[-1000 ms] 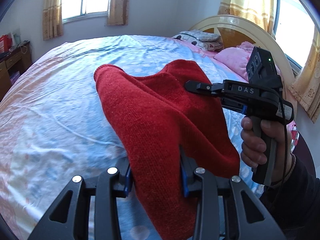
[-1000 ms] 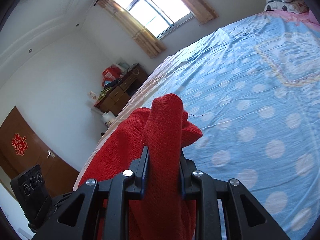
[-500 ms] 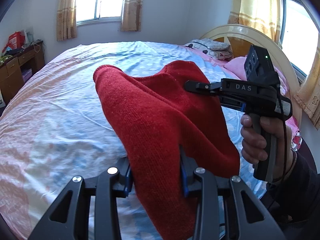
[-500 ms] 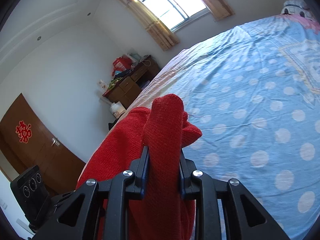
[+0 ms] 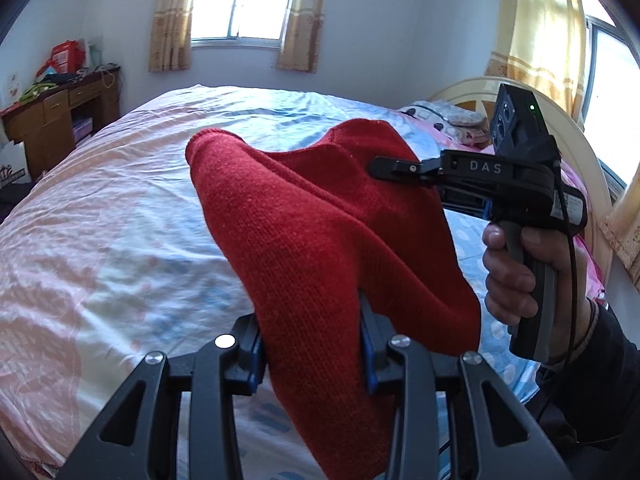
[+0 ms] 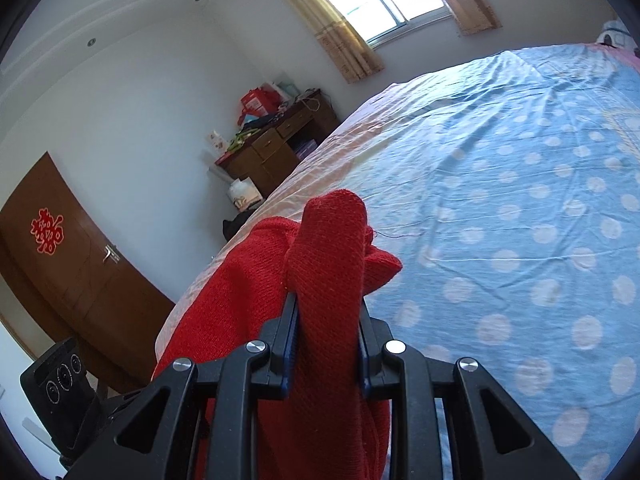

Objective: Fold small clothes

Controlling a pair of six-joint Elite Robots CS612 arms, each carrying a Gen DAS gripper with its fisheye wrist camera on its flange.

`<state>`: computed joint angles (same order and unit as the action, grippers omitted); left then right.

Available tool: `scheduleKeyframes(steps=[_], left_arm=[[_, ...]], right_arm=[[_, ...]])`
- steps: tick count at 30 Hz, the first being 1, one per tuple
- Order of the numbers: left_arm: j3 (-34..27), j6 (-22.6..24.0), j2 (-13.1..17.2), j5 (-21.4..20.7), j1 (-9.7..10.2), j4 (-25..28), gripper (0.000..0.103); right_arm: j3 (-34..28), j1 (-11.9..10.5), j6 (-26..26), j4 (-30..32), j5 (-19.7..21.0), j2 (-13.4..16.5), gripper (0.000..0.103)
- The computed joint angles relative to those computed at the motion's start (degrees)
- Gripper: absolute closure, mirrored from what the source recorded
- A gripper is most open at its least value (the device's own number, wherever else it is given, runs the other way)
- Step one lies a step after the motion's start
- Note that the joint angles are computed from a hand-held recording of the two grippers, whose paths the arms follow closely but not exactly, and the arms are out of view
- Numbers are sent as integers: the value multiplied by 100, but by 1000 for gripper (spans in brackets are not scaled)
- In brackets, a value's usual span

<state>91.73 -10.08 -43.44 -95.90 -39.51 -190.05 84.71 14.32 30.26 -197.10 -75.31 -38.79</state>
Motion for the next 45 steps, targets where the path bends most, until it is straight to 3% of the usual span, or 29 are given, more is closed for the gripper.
scheduleKeyframes(steps=[11,17,23,32,45], left_arm=[[174,-110,12,382,81,-284,65],[194,-203,67,331,186,-283,65],[196,-104,122,554,152,-252,65],[159,-278,185,440,226,-25,64],[199,-504,223,339,253,-107,61]], right_arm=[[-735,158,-269,697,160,291,79],[-1019,212,-284,962,202,454,79],[-1269,244,-275,1253,190,617,79],[-1536,266,-264,1574,184,791,79],[-1647,211,-72,1744,231,953,79]])
